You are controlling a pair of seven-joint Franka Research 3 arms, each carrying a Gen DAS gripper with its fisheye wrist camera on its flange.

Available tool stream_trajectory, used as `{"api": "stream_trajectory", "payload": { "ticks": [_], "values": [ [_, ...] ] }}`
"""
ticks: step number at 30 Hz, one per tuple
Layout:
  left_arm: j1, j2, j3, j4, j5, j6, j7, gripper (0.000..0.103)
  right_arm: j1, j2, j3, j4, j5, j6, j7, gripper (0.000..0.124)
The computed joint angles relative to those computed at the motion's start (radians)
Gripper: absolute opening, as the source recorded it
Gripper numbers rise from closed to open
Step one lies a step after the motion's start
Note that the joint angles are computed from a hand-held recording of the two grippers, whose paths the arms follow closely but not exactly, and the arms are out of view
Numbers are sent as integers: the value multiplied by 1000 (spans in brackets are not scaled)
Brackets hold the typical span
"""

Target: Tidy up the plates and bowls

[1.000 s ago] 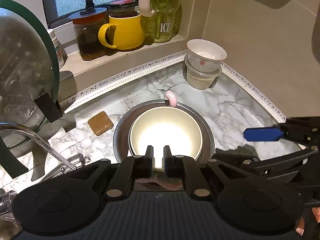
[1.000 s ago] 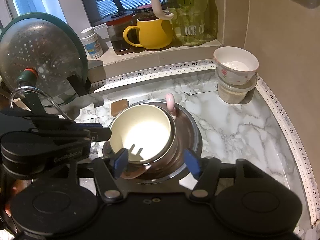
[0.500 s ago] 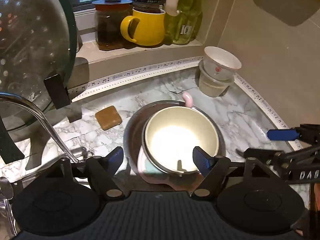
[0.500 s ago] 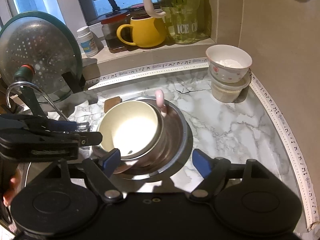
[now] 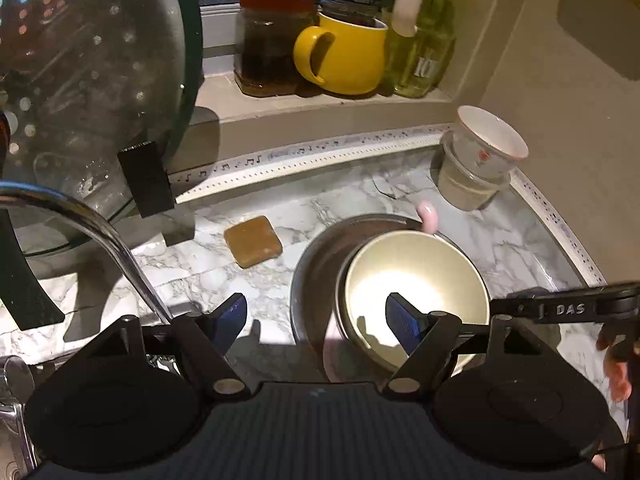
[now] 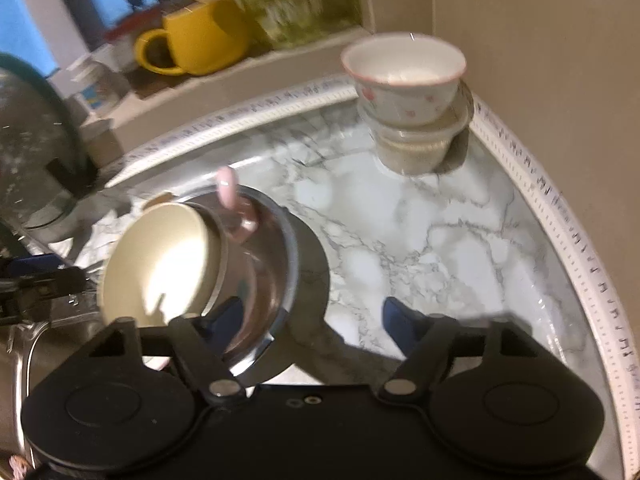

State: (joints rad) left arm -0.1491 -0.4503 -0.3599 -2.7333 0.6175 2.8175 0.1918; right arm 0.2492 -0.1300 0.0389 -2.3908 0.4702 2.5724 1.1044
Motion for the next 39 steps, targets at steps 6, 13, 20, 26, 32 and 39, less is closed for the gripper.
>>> {"api": "stream_trajectory", "payload": {
  "ticks": [6,13,20,26,32,39],
  "values": [
    [16,20,15,13,10,14,0,76,-8,74,-3,57,56,-93,45,41],
    [28,65,44,17,-29,49,9,76,1,81,11,70,68,-115,38,12],
    [1,124,110,6,-151,111,43,57,1,75,10,57,44,-80,12,11],
    [-21,212,130,24,-242,161,93,36,-8,77,4,59,22,-74,15,11],
    [-112,264,192,12,-424,218,227,26,-10,73,3,54,26,-74,21,11],
    [-56,272,104,62,-355,161,200,10,-11,53,7,35,-3,-64,57,11]
  ]
}}
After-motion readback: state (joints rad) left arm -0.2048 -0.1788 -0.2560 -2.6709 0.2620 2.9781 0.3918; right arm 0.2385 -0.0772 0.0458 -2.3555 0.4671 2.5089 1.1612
